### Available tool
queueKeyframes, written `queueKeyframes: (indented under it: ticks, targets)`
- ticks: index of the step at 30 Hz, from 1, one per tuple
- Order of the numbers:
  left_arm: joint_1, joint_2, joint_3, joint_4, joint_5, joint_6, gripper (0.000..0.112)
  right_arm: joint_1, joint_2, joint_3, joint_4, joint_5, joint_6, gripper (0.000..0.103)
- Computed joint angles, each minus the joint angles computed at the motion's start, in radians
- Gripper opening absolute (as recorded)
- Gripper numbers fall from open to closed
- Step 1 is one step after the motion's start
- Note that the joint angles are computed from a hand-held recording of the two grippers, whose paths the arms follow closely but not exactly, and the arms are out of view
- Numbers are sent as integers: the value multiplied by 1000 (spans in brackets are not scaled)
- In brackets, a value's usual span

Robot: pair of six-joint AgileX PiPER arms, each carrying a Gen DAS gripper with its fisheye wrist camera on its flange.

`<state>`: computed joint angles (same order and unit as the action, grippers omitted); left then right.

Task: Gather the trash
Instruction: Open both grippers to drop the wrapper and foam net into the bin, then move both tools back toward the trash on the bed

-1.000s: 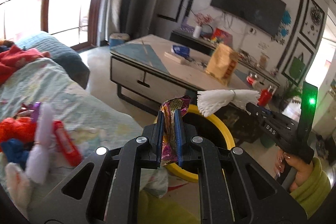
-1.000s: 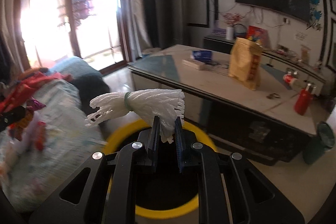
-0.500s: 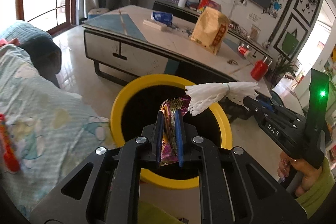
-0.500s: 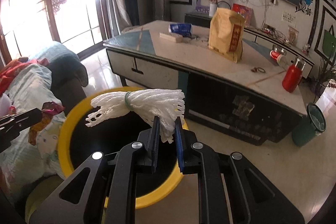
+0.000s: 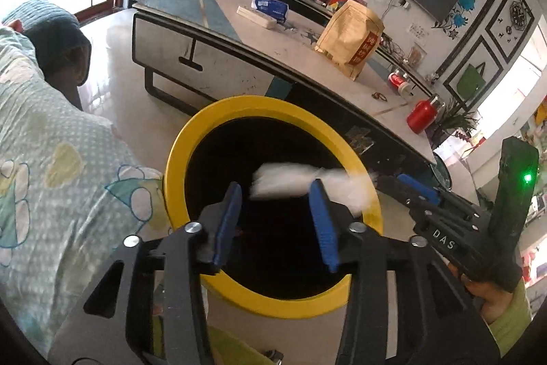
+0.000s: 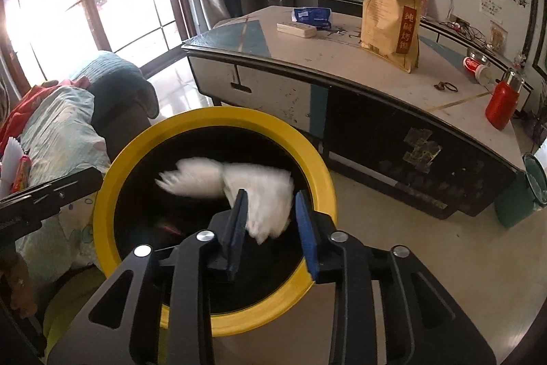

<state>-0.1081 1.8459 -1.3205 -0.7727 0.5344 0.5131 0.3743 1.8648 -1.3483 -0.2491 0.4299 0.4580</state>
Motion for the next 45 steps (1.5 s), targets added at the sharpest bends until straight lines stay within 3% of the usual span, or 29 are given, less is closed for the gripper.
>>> queueKeyframes:
  ticks: [4,7,11,15,21,25,31,37,39,45]
  targets:
    - [10,-65,43,-20,-29,26,55,9,-19,14,-24,-19,24,49]
    - [25,-147,104,-13,-68,31,73,17,-42,32,-37,-45,58,59]
    - [42,-239,169,26,-116,-1,91,38,-67,43,-59,-65,107,65]
    - [62,-320,226,99,-134,-55,92,92,-108,58,-191,-82,240,75]
    - [87,-443,323,190,-185,-95,92,173,-151,56,-355,-78,400,80]
    - [108,-512,361,286,-210,-184,92,217,-171,54,-398,-70,444,81]
    - [170,-605,419,310,-218,-199,92,291,-188,43,-445,-54,481,82]
    - [229,-667,467,299,-218,-168,92,353,-191,26,-463,-31,488,83]
    - [275,-690,484,202,-204,-72,92,373,-191,19,-472,-23,494,83]
    - [382,-749,524,93,-172,47,92,428,-194,7,-519,-17,535,83]
